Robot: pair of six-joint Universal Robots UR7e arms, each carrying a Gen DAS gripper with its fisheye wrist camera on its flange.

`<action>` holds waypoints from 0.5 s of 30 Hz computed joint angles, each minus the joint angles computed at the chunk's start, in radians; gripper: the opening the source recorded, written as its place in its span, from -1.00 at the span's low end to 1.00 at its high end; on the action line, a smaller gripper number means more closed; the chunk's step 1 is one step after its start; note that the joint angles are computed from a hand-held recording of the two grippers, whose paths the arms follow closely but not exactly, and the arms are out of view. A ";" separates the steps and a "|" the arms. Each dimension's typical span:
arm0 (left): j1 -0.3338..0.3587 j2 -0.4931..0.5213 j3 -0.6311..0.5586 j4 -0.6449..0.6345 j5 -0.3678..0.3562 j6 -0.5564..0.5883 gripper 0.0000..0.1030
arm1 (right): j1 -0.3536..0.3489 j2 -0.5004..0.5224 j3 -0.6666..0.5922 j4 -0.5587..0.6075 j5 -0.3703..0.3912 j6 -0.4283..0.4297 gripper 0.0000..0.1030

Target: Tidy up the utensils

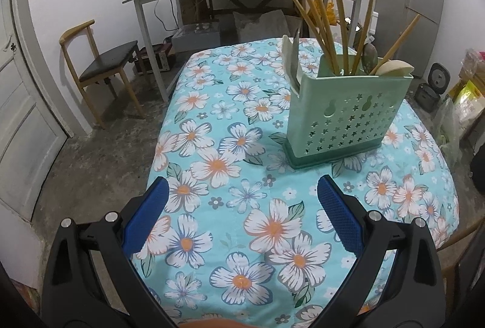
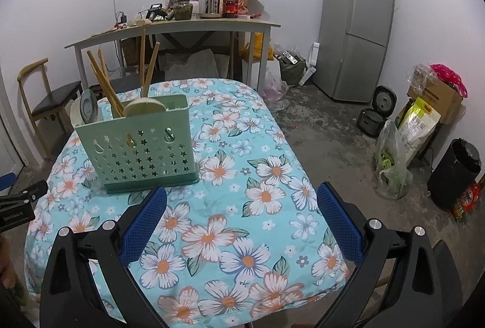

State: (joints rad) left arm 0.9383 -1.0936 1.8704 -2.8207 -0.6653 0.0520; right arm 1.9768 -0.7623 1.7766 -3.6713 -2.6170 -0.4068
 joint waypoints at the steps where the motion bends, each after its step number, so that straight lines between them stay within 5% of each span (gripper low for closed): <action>1: -0.001 -0.002 0.002 -0.007 -0.004 0.007 0.84 | 0.002 0.001 -0.002 -0.003 -0.002 -0.005 0.87; 15: -0.001 -0.014 0.009 -0.041 -0.037 0.055 0.84 | 0.015 0.009 -0.014 0.001 -0.016 -0.007 0.87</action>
State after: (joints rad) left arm 0.9371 -1.1073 1.8798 -2.8618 -0.7022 0.1068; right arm 1.9917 -0.7534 1.7630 -3.6705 -2.6326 -0.4143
